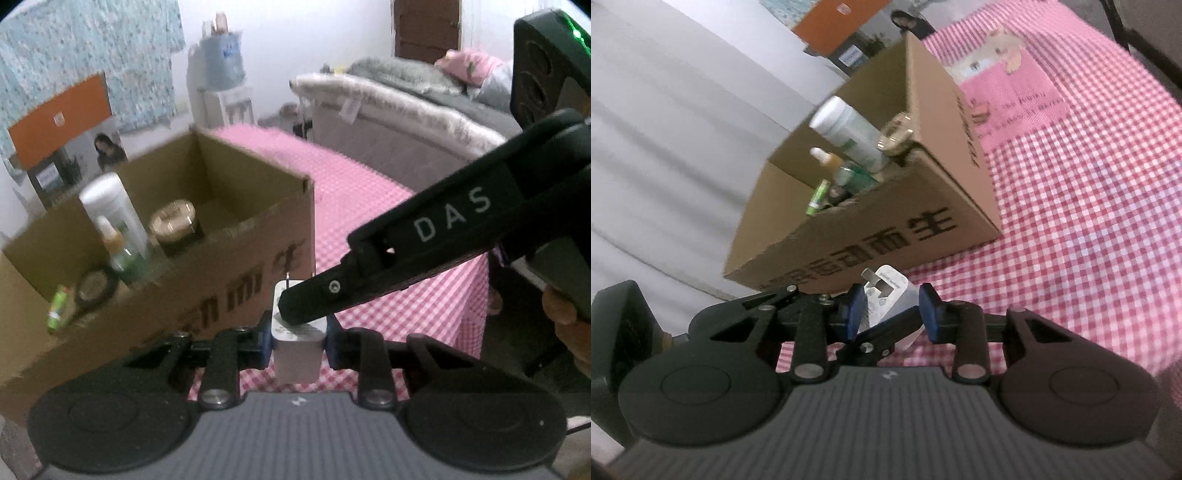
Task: Organize rigid objects
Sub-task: 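Lift the white charger with the right tool over the box wall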
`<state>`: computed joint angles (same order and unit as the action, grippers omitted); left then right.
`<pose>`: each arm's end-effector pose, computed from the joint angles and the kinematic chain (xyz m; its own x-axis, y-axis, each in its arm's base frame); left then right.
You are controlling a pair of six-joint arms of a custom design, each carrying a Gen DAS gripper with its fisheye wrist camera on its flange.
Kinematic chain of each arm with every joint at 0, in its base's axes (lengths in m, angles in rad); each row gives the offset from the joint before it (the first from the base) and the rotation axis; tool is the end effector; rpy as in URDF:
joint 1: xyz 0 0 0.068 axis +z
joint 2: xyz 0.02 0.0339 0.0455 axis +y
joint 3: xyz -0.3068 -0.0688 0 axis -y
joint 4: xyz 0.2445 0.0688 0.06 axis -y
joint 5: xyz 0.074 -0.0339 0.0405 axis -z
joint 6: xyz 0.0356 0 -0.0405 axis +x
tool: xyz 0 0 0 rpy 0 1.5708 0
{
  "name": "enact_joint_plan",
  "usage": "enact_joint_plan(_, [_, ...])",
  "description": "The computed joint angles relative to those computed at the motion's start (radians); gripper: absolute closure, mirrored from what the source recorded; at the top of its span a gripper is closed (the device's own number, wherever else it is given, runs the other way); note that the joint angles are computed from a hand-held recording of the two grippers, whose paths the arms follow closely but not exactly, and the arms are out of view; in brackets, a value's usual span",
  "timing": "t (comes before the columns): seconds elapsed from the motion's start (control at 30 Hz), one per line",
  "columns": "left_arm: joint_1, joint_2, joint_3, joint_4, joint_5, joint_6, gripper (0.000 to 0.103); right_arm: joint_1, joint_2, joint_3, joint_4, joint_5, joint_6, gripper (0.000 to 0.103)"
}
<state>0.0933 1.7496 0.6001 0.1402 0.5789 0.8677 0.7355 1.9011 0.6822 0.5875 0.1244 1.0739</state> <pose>0.2852 0.0071 0.1290 -0.3832 0.6055 -0.6975 0.7800 0.6166 0.1067 0.2613 0.2305 0.1303 -0.7286 0.5171 -0.4492 0.1028 0.7309 0.6747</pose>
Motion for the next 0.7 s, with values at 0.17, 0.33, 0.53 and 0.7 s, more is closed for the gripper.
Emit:
enact_joint_plan(0.17, [0.074,-0.164,0.010,-0.091,0.096,0.002,0.075,0.044,-0.144,0.029,-0.104,0.068,-0.102,0.070])
enact_joint_plan(0.33, [0.090,-0.199,0.151,-0.208,0.130,-0.062,0.075,-0.001,-0.199,0.170,-0.247,0.024,-0.265,0.069])
enact_joint_plan(0.53, [0.040,-0.049,0.384,-0.321,0.067,-0.162,0.075,-0.120,-0.121,0.402,-0.432,-0.129,-0.395,0.068])
enact_joint_plan(0.7, [-0.007,0.100,0.497,-0.357,-0.027,-0.207,0.075,-0.207,0.036,0.635,-0.633,-0.246,-0.446,0.068])
